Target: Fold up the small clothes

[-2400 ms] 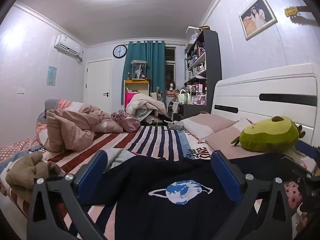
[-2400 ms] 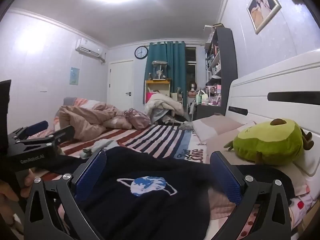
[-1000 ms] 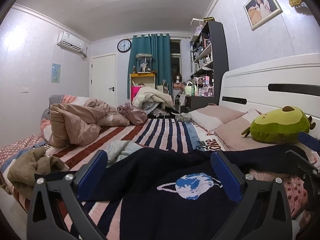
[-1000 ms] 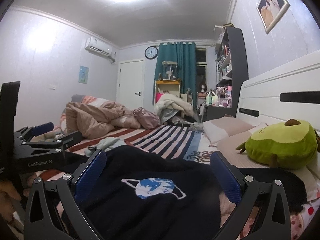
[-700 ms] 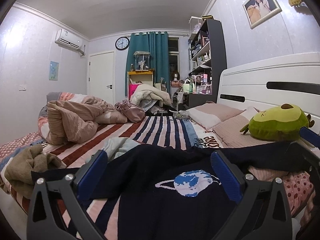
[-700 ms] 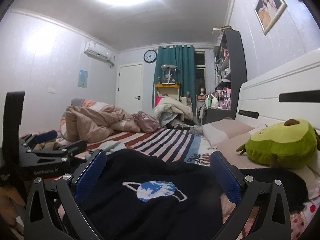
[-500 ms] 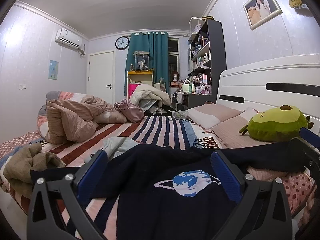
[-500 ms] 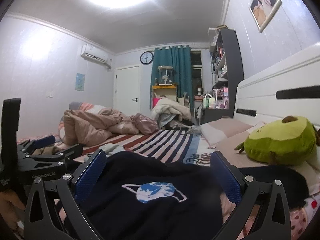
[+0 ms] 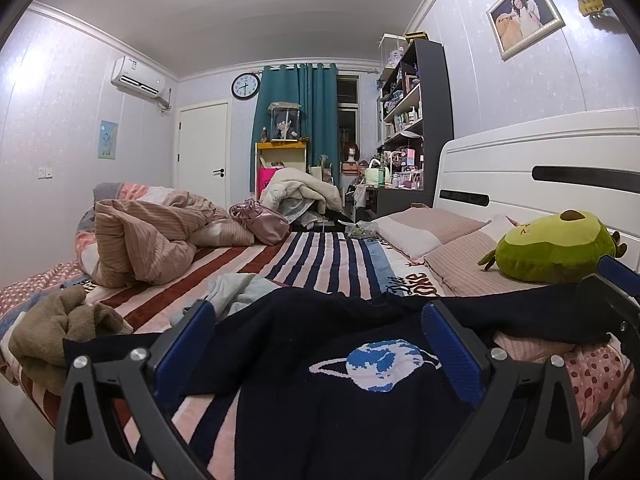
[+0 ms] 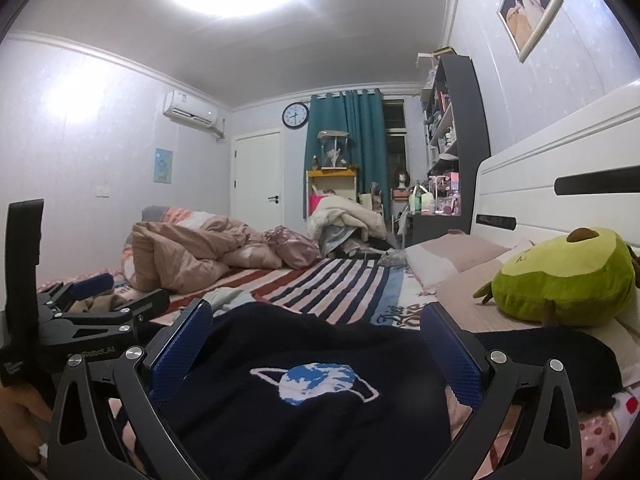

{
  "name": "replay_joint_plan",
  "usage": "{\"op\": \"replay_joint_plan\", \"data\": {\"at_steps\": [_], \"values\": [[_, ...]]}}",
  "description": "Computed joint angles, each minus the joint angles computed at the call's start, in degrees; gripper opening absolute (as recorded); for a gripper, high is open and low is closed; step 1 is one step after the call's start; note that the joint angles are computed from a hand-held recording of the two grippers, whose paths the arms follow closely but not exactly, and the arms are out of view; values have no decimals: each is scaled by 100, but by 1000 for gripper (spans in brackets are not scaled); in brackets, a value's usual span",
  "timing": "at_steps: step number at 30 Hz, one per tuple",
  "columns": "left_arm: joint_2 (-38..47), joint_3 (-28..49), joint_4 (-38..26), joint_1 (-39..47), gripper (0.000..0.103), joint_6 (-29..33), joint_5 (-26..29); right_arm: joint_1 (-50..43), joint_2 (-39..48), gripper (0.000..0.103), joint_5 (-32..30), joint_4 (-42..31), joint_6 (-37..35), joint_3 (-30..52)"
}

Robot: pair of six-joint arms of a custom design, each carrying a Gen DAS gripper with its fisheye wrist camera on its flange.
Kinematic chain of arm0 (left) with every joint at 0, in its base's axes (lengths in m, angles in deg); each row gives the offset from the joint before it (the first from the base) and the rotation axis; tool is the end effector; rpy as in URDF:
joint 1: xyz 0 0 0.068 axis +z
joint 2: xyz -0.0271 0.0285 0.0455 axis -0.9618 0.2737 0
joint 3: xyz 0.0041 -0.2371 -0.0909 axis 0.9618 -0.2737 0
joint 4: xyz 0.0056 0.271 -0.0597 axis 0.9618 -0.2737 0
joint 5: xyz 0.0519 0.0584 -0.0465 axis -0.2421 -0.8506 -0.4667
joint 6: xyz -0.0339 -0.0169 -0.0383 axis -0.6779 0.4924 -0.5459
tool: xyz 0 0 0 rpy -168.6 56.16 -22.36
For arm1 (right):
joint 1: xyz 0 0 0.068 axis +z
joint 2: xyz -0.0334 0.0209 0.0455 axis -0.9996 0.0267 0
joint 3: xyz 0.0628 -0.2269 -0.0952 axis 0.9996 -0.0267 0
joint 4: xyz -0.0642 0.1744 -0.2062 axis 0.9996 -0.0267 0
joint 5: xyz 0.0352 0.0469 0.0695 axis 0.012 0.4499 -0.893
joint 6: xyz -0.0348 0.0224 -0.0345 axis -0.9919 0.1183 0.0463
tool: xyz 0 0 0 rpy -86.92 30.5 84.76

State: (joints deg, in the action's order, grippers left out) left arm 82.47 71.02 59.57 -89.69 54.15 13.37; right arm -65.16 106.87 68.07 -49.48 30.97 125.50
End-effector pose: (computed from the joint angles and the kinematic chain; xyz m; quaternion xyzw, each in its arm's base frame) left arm 0.2410 -0.0443 0.1913 -0.1634 0.7539 0.1274 0.6235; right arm 0.3006 0.1403 0.2087 -0.2507 0.6867 0.2258 0.6439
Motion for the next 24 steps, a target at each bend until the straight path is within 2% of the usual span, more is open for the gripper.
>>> {"op": "replay_joint_plan", "data": {"at_steps": [9, 14, 16, 20, 24], "values": [[-31, -17, -34, -12, 102, -19, 3, 20, -11, 103, 34, 11, -10, -28], [-77, -80, -138, 108, 102, -175, 192, 61, 118, 103, 128, -185, 31, 104], [-69, -90, -224, 348, 102, -323, 554, 62, 294, 103, 205, -401, 142, 296], [113, -84, -442, 1287, 102, -630, 1616, 79, 959, 103, 390, -739, 328, 829], [954, 14, -233, 2644, 102, -506, 2735, 178, 1861, 103, 359, -1017, 54, 1486]]}}
